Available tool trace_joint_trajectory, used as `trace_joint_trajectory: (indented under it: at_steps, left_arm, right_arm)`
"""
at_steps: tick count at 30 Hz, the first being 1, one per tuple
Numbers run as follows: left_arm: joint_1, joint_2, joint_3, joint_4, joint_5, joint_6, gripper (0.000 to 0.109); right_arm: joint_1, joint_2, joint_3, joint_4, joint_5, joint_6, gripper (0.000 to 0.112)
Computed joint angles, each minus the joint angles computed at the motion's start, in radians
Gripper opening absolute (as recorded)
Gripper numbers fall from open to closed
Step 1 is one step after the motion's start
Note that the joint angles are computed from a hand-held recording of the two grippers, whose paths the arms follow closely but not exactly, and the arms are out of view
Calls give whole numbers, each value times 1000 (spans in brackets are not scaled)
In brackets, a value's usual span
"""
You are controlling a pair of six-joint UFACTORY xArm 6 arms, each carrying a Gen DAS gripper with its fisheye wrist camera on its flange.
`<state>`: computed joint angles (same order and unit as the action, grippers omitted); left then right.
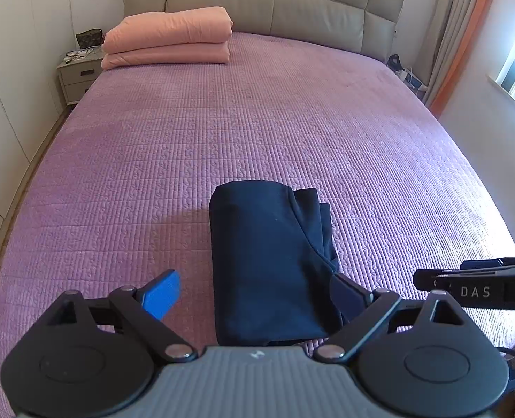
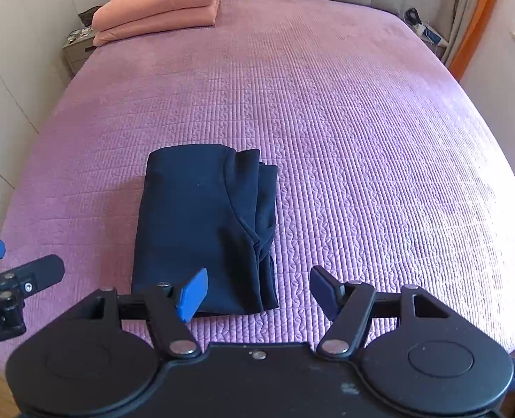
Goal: Fold large clothes
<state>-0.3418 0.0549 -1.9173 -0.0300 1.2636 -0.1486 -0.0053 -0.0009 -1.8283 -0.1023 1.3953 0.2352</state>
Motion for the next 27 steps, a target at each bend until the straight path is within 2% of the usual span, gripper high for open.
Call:
trace_joint_trajectory:
  at_steps: [12,27]
  left_arm:
    - [-1,-36,47,-2,-17,11,95]
    - [8,-22,26,7,-14,4,95]
  right_arm:
    - [7,-3,0,15,22,21,78]
    - [18,-10,14,3,11,20,78]
